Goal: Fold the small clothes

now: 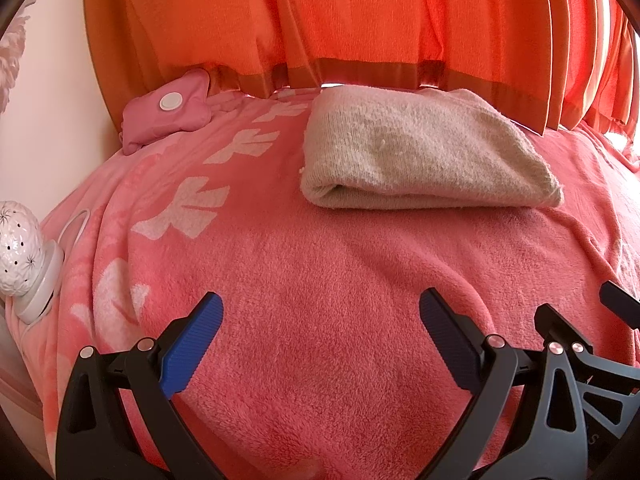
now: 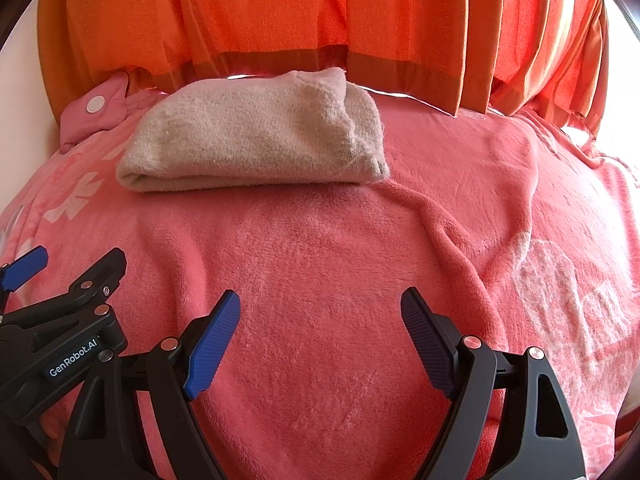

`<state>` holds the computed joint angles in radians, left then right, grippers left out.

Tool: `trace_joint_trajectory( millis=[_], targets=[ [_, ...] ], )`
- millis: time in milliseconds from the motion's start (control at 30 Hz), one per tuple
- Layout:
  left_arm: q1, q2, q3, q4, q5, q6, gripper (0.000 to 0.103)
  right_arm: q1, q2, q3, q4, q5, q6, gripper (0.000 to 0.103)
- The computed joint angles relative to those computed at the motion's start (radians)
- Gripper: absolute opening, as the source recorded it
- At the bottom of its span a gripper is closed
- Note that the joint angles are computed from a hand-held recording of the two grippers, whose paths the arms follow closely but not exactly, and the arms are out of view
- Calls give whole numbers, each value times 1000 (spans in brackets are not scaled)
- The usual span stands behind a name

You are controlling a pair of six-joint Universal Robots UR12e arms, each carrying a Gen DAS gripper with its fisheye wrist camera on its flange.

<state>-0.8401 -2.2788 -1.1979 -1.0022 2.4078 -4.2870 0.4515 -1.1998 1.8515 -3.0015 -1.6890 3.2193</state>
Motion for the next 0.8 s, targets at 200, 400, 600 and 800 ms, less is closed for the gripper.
trace_joint_trajectory(
  millis=[200,400,600,800],
  targets=[
    [0,1,-1,-7,-6,-11,96,-2,-1,0,1,3,-5,80],
    [-4,-1,2,-25,8,-42,97,-2,0,-1,1,3,-6,80],
    [-5,-3,5,-36,10,-48,97,4,-1,2,2,-10,8,80],
    [-3,-4,13,-60,10,-64,96,5,-3,5,-1,-13,5,80]
  ],
)
